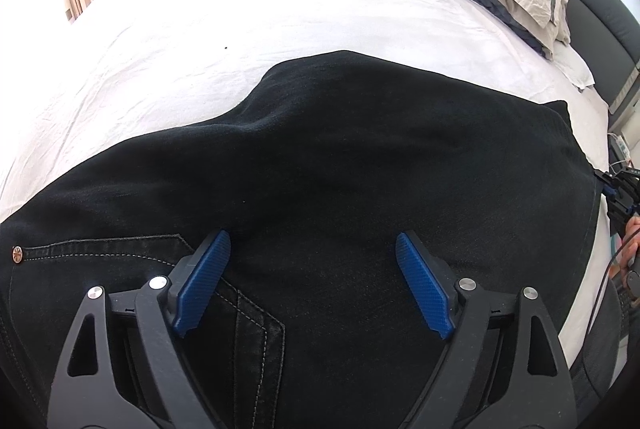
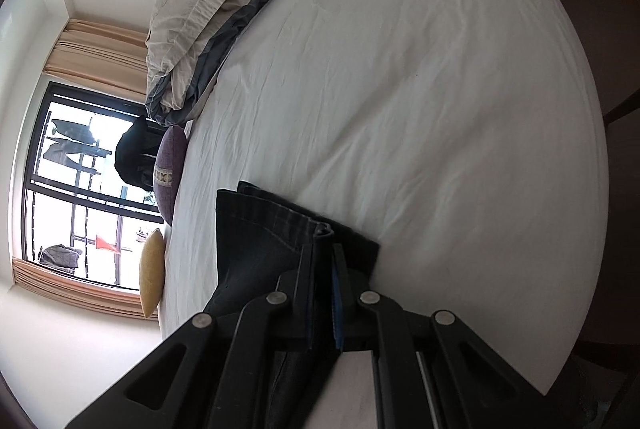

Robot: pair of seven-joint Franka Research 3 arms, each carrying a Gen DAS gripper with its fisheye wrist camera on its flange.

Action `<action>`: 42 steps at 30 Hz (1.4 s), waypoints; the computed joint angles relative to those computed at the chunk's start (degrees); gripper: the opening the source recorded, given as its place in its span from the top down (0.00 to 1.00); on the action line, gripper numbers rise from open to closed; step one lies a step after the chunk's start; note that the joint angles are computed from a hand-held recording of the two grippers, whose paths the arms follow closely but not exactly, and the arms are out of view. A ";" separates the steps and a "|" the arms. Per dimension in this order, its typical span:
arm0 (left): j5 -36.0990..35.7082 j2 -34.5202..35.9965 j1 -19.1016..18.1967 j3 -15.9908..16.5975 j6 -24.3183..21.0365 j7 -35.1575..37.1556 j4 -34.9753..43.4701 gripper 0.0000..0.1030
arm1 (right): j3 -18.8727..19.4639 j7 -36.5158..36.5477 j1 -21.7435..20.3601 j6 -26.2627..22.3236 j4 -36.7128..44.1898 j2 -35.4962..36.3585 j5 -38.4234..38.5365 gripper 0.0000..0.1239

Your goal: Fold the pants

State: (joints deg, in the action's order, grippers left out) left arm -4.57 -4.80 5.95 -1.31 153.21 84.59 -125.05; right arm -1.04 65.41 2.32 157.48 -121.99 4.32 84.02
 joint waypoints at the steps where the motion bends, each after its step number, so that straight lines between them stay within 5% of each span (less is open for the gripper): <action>1: -0.45 -0.08 -0.05 0.06 0.40 0.36 -0.22 0.18 | 0.10 -0.09 0.10 0.58 -0.25 -0.12 0.58 0.94; 6: -4.02 -0.78 -0.36 0.70 2.04 2.94 -1.61 0.18 | 0.14 -0.13 0.69 2.57 -1.17 -0.83 0.49 0.94; 9: -3.61 -1.13 -0.26 0.70 2.41 3.53 -2.27 0.16 | -0.19 8.36 -0.09 -0.20 -0.33 -0.55 -11.41 0.94; 11: -3.24 -1.17 -0.25 0.66 2.75 3.52 -2.51 0.15 | -1.14 22.52 1.23 3.78 -1.35 -2.12 -29.24 0.87; 13: -2.45 -1.02 -0.30 0.44 2.85 2.97 -2.37 0.13 | -1.44 28.51 1.49 6.71 -0.96 -3.10 -40.47 0.87; 14: -2.28 -0.91 -0.36 0.36 2.89 2.79 -2.27 0.13 | -1.17 25.48 1.18 4.90 1.62 -2.48 -40.06 0.86; 18: -2.41 -0.87 -0.54 0.38 3.05 2.92 -2.28 0.10 | 0.81 4.80 0.02 -16.99 20.02 6.34 -43.66 0.86; 22: -3.02 -0.98 -0.65 0.55 3.46 3.42 -2.55 0.10 | 3.51 -7.12 2.82 -24.38 27.86 10.13 -53.85 0.87; 26: -3.41 -1.12 -0.71 0.63 3.21 3.95 -2.61 0.09 | 3.84 -6.23 4.32 -33.02 35.91 15.73 -56.76 0.87; 29: -4.43 -1.05 -0.85 0.75 3.23 4.62 -2.48 0.08 | 3.34 -2.47 5.03 -34.99 39.69 19.71 -58.47 0.87; 34: -4.10 -1.19 -0.70 0.67 3.18 4.61 -2.60 0.08 | 2.07 6.32 5.25 -23.30 38.48 22.99 -60.31 1.00; 36: -4.15 -1.21 -0.70 0.70 3.16 4.65 -2.60 0.07 | -0.20 10.91 7.32 -15.64 35.87 22.34 -64.68 1.00; 38: -4.08 -1.30 -0.72 0.66 3.08 4.51 -2.61 0.07 | -1.84 15.79 8.59 -13.92 35.17 21.83 -69.31 0.95; 42: -5.31 -1.25 -0.93 0.86 3.11 5.28 -2.49 0.07 | 5.51 -0.20 3.16 -15.97 32.46 17.51 -61.78 0.82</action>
